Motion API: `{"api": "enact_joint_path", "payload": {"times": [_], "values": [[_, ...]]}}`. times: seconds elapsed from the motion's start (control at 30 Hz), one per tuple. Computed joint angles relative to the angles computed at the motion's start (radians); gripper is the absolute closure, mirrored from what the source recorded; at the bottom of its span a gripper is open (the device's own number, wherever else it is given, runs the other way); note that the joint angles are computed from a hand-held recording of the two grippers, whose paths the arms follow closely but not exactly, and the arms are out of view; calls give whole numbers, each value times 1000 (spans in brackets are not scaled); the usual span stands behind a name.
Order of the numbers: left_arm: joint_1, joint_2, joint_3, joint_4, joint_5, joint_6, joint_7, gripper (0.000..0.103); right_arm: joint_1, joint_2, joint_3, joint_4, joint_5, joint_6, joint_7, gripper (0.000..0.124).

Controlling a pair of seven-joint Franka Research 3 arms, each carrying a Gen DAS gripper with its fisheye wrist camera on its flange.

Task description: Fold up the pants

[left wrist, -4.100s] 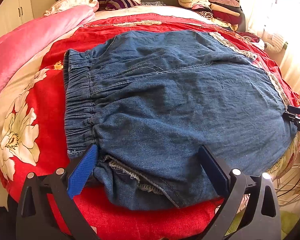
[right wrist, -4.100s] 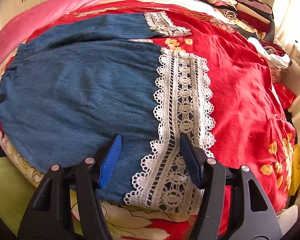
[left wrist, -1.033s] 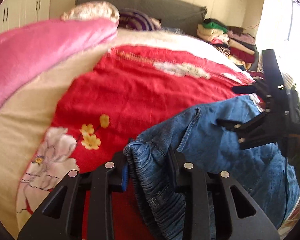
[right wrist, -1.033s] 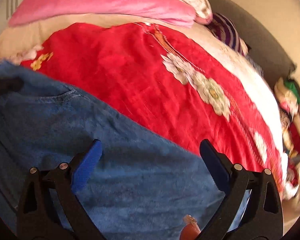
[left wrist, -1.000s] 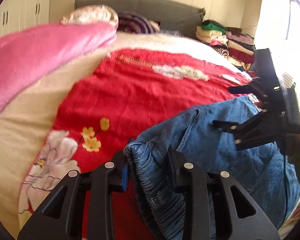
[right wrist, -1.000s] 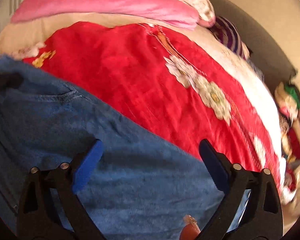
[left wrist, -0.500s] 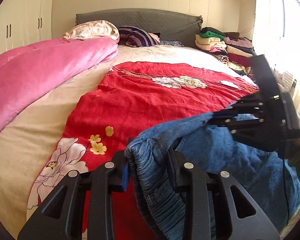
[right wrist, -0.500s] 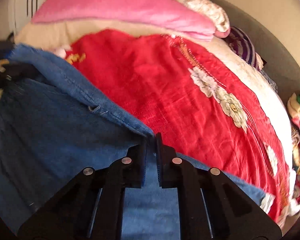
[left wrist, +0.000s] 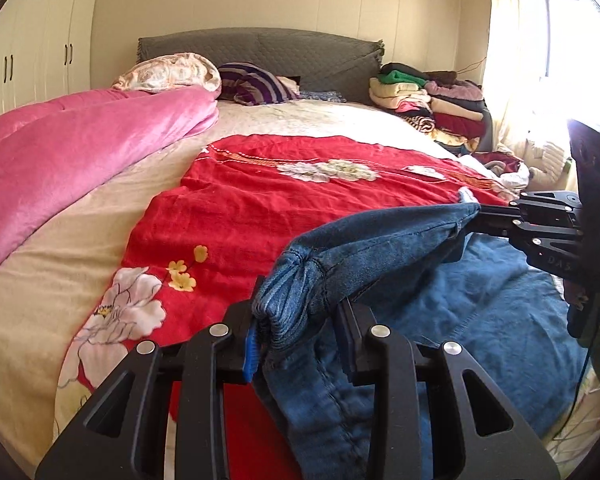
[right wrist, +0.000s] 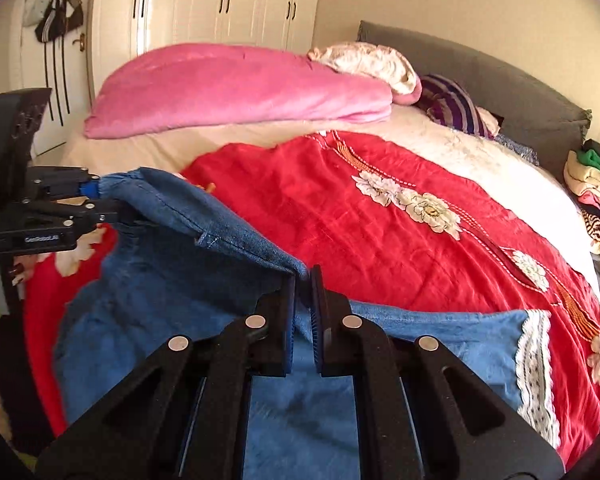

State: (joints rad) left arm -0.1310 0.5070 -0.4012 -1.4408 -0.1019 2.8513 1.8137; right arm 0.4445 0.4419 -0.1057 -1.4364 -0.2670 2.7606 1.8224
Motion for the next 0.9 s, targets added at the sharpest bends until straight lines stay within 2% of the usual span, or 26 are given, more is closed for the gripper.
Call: {"api": "enact_joint_path", "payload": {"times": [0.23,0.43,0.53,0.63,0.9], "values": [[72,-105,-81,-154,-67,62,119,71,52,-153,-28,-221,-116,85,129,121],[122,-199,-132,-274,-193,56,257,71,39,-272,17,-388,-218,138,232,121],[128,-237,-132,-310,-276,19,321,69,14,-310,58,-442,-235,145,238,121],[109,-271,-102,-344,-308,-20,357,67,-10,-343,102,-499,-210,143,232,121],[28,-353,-7,-456,-359,-30,399,66,-40,-383,167,-592,-130,170,203,121]]}}
